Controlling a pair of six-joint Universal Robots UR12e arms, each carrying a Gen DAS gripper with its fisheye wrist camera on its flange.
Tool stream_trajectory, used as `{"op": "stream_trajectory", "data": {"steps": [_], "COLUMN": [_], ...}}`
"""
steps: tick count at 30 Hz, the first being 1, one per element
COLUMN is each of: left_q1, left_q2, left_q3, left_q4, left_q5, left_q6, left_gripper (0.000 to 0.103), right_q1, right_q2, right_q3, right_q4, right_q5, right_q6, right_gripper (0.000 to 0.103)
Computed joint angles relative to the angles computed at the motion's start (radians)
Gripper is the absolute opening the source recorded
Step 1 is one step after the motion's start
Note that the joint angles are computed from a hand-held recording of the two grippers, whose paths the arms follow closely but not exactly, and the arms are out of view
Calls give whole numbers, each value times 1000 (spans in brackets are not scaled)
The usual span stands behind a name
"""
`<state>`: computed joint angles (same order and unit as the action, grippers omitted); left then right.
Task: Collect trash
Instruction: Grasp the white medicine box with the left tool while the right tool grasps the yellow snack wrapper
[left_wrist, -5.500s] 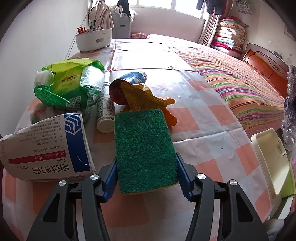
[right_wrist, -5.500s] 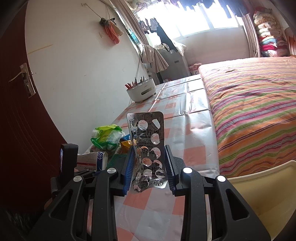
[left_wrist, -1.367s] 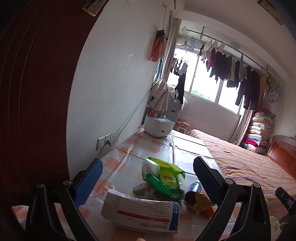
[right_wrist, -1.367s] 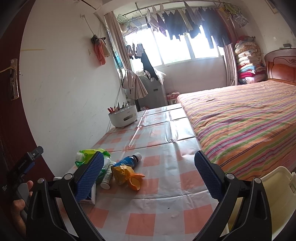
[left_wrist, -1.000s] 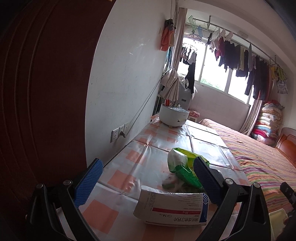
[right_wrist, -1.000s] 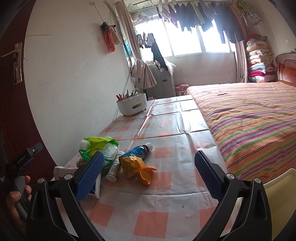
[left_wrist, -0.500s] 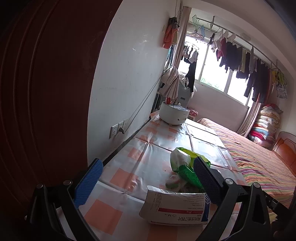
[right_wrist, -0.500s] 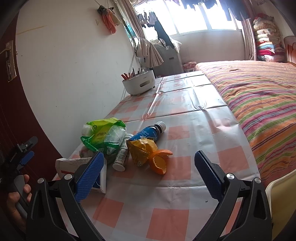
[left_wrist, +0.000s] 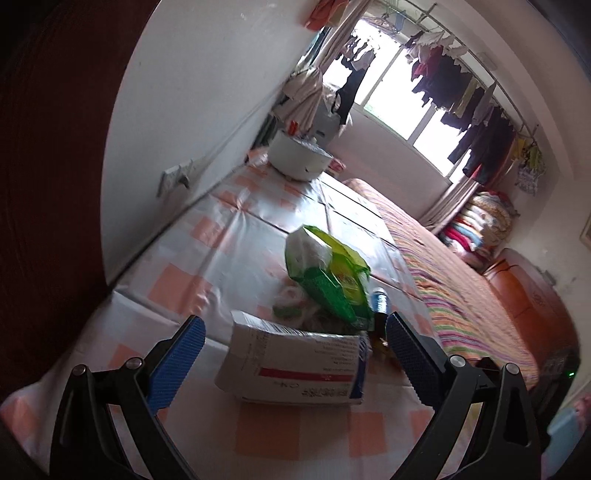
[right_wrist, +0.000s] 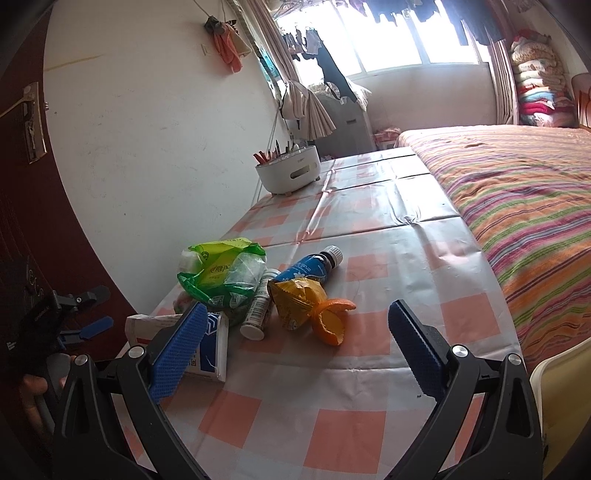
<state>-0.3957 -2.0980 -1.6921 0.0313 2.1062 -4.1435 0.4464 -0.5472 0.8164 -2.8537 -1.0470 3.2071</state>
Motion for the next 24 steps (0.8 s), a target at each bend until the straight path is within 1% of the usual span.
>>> {"op": "stream_trajectory", "data": {"steps": [3,4,6,8,9,11,13,15,17,20,22,24], "left_q1": [25,33,56,74,87,109,128,136,145,151,153,149], "left_q2": [14,20,28,28,28,25,23,21,15,7,-2,-10], "left_q3": [-44,-58,-85,-105,-111,-116,-110,-99,-79,-52,-33,-14], "left_q4": [87,99,124,165,174,189,175,150,104,22,-17,-44], "left_q5": [-129,-163,-257,-313,-363,-436,-506,-528,-576,-615,-647,-659], "left_q6": [-8,-16,-38,-78,-79,-88,-64,-49,-15,32,54,75], "left_gripper": [95,95,95,95,95,95,95,95,95,95,95,95], "right_q1": [-2,-3,-1,4,5,6,8,8,8,7,7,5], "right_q2": [2,2,1,0,1,2,3,2,0,-3,-4,-3], "right_q3": [-3,-3,0,2,2,0,-1,-1,3,8,9,8], "right_q4": [4,-1,-12,-12,-10,1,8,16,10,2,3,4], "right_q5": [8,14,11,-1,-1,7,9,13,18,19,17,16], "right_q6": [15,24,19,2,-4,-11,-13,-18,-19,-23,-19,-9], "right_gripper": [97,97,97,97,97,97,97,97,97,97,97,97]}}
